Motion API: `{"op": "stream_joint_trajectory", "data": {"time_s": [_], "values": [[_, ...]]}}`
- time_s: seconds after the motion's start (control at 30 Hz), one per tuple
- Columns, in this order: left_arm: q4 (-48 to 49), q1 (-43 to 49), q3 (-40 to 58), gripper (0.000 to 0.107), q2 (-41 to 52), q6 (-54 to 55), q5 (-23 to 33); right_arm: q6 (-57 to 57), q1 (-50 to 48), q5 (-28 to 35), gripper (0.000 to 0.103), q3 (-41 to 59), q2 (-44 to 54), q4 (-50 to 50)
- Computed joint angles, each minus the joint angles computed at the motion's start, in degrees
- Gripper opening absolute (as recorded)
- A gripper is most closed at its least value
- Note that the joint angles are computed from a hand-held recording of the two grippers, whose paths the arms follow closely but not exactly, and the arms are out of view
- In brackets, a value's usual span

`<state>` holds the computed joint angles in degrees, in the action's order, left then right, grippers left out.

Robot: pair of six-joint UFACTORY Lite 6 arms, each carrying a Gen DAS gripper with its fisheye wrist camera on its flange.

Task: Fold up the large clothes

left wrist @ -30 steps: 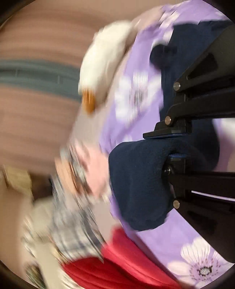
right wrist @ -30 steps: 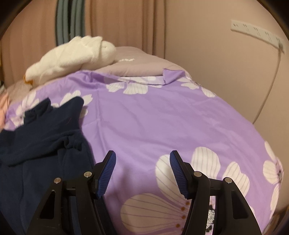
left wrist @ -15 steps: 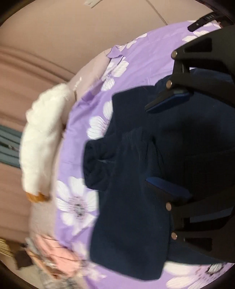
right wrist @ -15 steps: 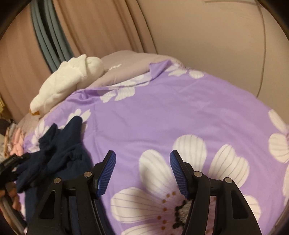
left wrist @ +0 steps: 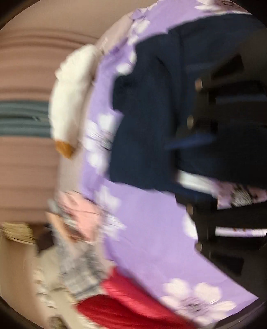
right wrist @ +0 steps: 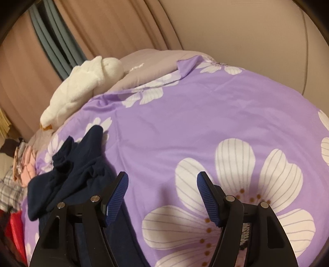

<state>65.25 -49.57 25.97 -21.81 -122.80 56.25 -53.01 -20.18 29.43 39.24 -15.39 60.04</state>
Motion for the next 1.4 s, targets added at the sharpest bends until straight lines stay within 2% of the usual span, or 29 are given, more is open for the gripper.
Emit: {"op": "stream_joint_trajectory", "data": {"time_s": [0.07,0.1,0.17,0.2,0.27,0.3,0.37,0.4,0.43,0.5,0.57,0.63,0.7,0.73,0.8,0.83,0.87,0.93,1.0,1.07,1.2,1.27,1.3,1.37,1.4], "values": [[1.4,8.2,-8.7,0.017,-4.0,-4.4,-9.3,1.3,1.7,-0.5,0.07,-0.2,0.7,-1.0],[2.4,11.3,-9.4,0.014,-2.5,-3.7,-12.7,2.3,2.7,-0.3,0.07,-0.1,1.1,-1.7],[2.3,13.2,-7.8,0.013,2.3,-0.6,-13.0,2.4,3.4,3.0,0.07,-0.3,1.1,-1.0],[4.0,11.5,-8.6,0.013,1.5,-2.7,-11.4,1.8,3.6,5.4,0.07,-0.4,0.7,0.4],[6.4,11.5,-9.3,0.016,-1.2,-4.5,-12.9,2.4,5.9,7.9,0.07,-0.2,-0.8,2.3],[7.4,12.5,-10.3,0.016,-3.5,-5.5,-15.1,3.1,8.0,7.7,0.071,0.1,-1.6,3.3],[11.7,17.1,-11.6,0.016,-6.5,-8.5,-22.2,5.8,15.9,3.9,0.086,2.1,-1.9,5.9],[13.0,17.4,-10.7,0.016,-4.6,-9.8,-22.7,8.2,20.8,1.0,0.088,4.3,-0.7,5.9],[11.9,15.7,-8.7,0.016,-1.5,-9.9,-20.9,11.5,25.2,-1.3,0.089,6.9,1.2,4.1],[11.3,15.1,-6.3,0.012,3.0,-9.4,-19.3,19.0,35.3,-5.4,0.089,15.9,9.5,-1.2],[11.5,15.8,-7.1,0.013,2.3,-9.7,-22.1,22.9,42.6,-6.7,0.089,26.6,20.3,-3.8],[13.7,18.4,-8.6,0.014,0.7,-10.5,-25.1,32.6,46.6,-6.1,0.089,37.6,31.3,-9.8],[14.4,19.5,-9.9,0.016,-0.8,-10.8,-24.6,43.9,48.8,-4.1,0.089,49.1,42.8,-14.8],[13.9,20.4,-10.0,0.015,-0.9,-9.3,-24.6,49.0,49.4,-2.6,0.086,54.1,47.8,-17.2],[13.6,22.4,-10.4,0.015,-0.8,-6.8,-24.7,58.1,50.6,-1.6,0.056,60.7,55.3,-23.0],[14.5,23.6,-10.8,0.015,-1.2,-6.9,-25.1,60.5,50.9,-2.2,0.034,60.6,55.8,-26.0],[16.0,25.5,-11.1,0.015,-1.2,-7.6,-26.3,60.5,51.4,-5.1,0.026,58.0,54.7,-26.7],[21.9,31.1,-11.7,0.015,-0.8,-10.9,-31.6,53.3,51.3,-9.3,0.018,52.9,51.0,-21.1],[29.3,36.5,-11.8,0.015,0.3,-16.8,-37.0,49.0,49.9,-9.8,0.016,50.0,47.2,-18.7],[36.5,39.4,-11.5,0.015,1.2,-22.5,-40.9,53.0,48.5,-11.4,0.016,46.4,41.2,-25.9],[36.3,36.2,-10.6,0.016,2.6,-22.8,-38.1,67.7,44.9,-15.6,0.016,38.2,28.6,-49.9],[43.1,37.4,-10.1,0.018,4.1,-29.6,-40.0,76.2,42.3,-15.9,0.016,35.4,25.4,-61.9],[47.4,38.5,-9.8,0.02,5.2,-34.3,-41.2,80.5,41.1,-15.0,0.019,34.9,25.7,-67.9],[49.0,39.3,-8.4,0.02,8.1,-37.3,-41.9,87.7,40.0,-11.1,0.048,35.5,29.2,-77.5],[46.7,38.5,-7.7,0.02,9.2,-36.0,-41.0,87.9,39.4,-9.4,0.053,35.4,31.3,-78.8]]}}
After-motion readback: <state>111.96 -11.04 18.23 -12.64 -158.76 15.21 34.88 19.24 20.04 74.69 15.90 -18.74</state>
